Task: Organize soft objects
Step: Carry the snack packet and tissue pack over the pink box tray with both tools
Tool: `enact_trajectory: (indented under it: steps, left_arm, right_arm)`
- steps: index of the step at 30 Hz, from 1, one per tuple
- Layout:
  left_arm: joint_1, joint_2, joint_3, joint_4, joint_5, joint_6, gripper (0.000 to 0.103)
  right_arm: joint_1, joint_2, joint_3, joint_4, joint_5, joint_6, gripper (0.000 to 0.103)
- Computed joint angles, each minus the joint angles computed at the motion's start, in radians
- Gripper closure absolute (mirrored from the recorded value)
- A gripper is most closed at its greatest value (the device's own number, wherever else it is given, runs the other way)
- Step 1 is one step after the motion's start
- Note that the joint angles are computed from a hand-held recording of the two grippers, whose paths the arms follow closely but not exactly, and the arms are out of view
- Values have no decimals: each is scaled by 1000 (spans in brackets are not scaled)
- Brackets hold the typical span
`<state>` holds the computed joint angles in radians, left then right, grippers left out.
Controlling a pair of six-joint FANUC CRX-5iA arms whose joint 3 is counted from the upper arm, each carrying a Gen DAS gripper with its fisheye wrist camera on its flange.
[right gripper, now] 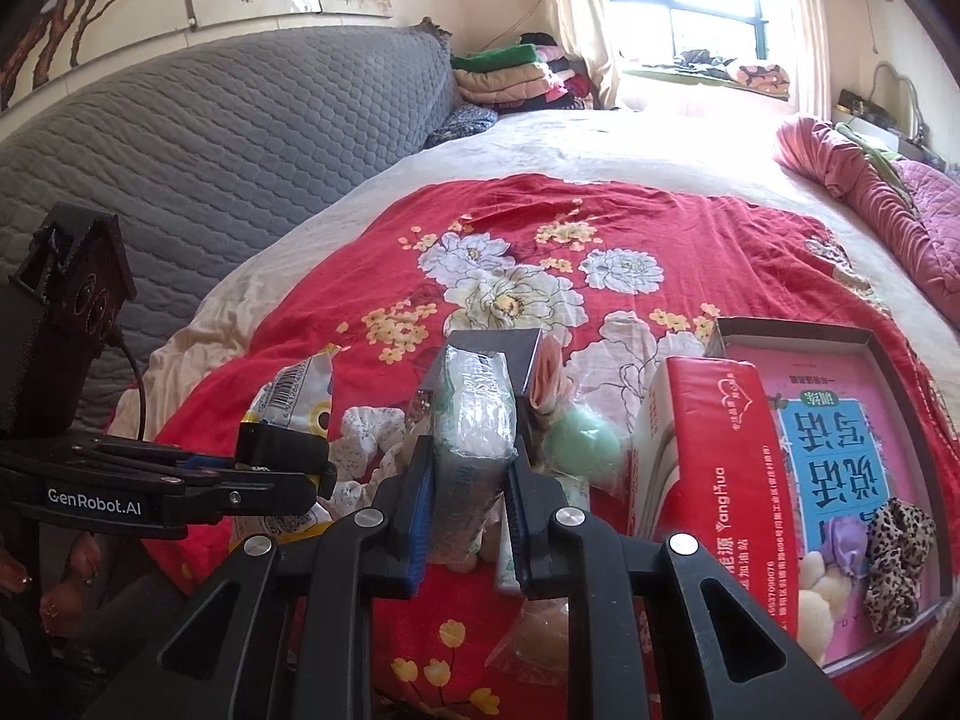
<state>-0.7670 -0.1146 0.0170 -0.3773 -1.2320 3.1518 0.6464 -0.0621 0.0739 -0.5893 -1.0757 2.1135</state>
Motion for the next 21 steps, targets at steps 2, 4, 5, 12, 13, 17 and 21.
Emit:
enact_trajectory:
  steps: [2,4,5,12,13,17,21]
  left_arm:
    - [-5,20,32,-7,-11,-14,62]
    - [-12,40,66,-16,-19,-31,62]
    - [-14,51,85,-18,-24,-44,62]
    - [-20,127,195,-23,-30,-129,62]
    - [-20,137,210,-23,-27,-139,62]
    - [-18,188,282,-19,-31,-196,62]
    - [-16,238,355,-15,-33,-250,62]
  right_arm:
    - [-12,-7,4,2,1,-3,81]
    - [-29,-15,6,-2,3,-3,81]
    - [-38,-19,8,-4,2,-6,81]
    - [-109,-39,21,-16,8,-24,81]
    - [-120,-40,23,-17,11,-25,81]
    - [-163,-49,28,-12,26,-33,81]
    - [-221,-47,44,-29,28,-41,81]
